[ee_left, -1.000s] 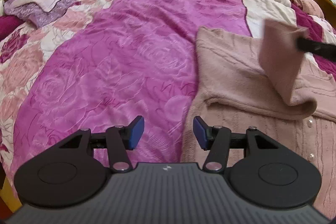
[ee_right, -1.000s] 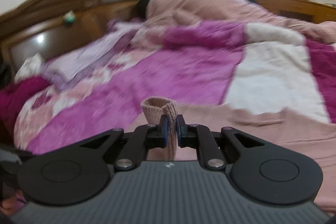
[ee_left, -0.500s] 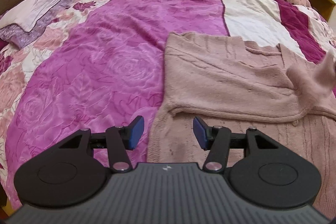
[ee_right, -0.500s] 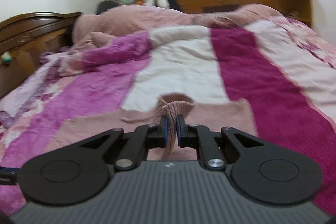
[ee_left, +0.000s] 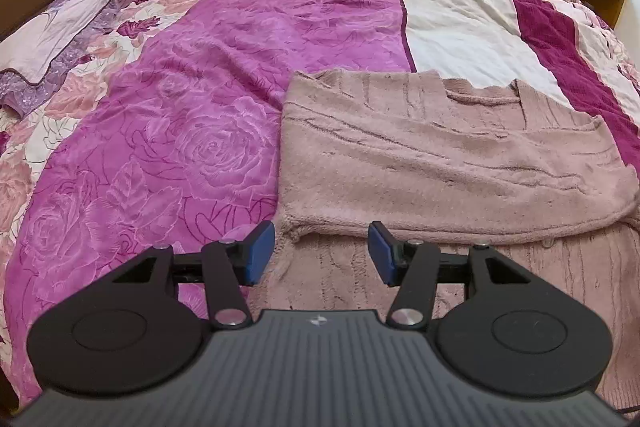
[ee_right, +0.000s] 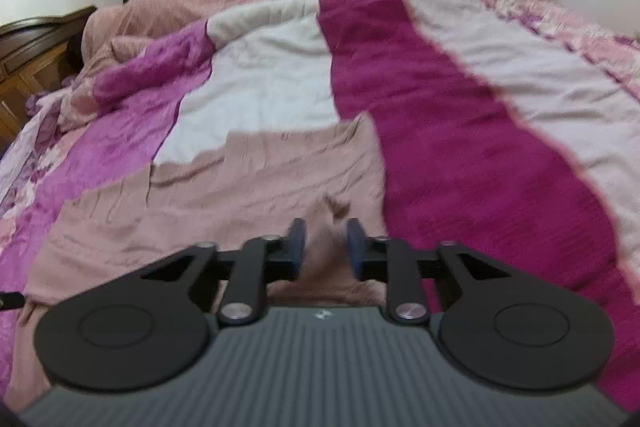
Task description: Fold small clothes
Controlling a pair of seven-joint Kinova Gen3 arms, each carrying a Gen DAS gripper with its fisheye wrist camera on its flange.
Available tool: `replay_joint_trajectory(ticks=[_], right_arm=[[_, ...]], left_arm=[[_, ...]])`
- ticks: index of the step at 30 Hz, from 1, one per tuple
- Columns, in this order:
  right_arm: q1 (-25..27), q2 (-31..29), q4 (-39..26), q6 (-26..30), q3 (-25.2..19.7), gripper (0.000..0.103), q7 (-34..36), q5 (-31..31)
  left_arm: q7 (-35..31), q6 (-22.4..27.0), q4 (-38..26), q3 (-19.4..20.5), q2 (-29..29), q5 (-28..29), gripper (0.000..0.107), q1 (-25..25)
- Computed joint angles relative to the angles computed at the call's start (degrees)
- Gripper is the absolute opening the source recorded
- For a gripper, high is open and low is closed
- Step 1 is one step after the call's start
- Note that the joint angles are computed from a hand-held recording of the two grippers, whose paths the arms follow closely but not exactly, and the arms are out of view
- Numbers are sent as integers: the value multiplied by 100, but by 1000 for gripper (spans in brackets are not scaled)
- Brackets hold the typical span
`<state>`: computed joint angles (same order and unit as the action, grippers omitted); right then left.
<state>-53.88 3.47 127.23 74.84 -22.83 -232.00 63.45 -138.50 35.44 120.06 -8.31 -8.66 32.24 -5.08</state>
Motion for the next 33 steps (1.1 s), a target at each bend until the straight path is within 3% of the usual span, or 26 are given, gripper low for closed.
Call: replay_joint_trajectory(ticks=[5, 14, 23, 25, 27, 33], right_arm=[[149, -145, 79, -112, 62, 41, 208, 180], [923, -29, -3, -1397, 462, 41, 1139, 201], [873, 70, 30, -1555, 430, 41, 1380, 268], [856, 58, 49, -1567, 429, 35, 1435, 276], [847, 34, 60, -1592, 425, 17, 1518, 299], [706, 114, -275, -1186, 383, 10, 2032, 249]], left_arm=[[42, -22, -24, 59, 33, -25, 60, 26], [-97, -108, -49, 62, 46, 140, 60, 122], [-232, -200, -92, 110, 182, 438, 60, 151], [-247, -235, -77, 150, 210, 471, 60, 156], [-315, -270, -52, 168, 234, 532, 60, 167], [-445, -410, -7, 218, 291, 718, 60, 182]])
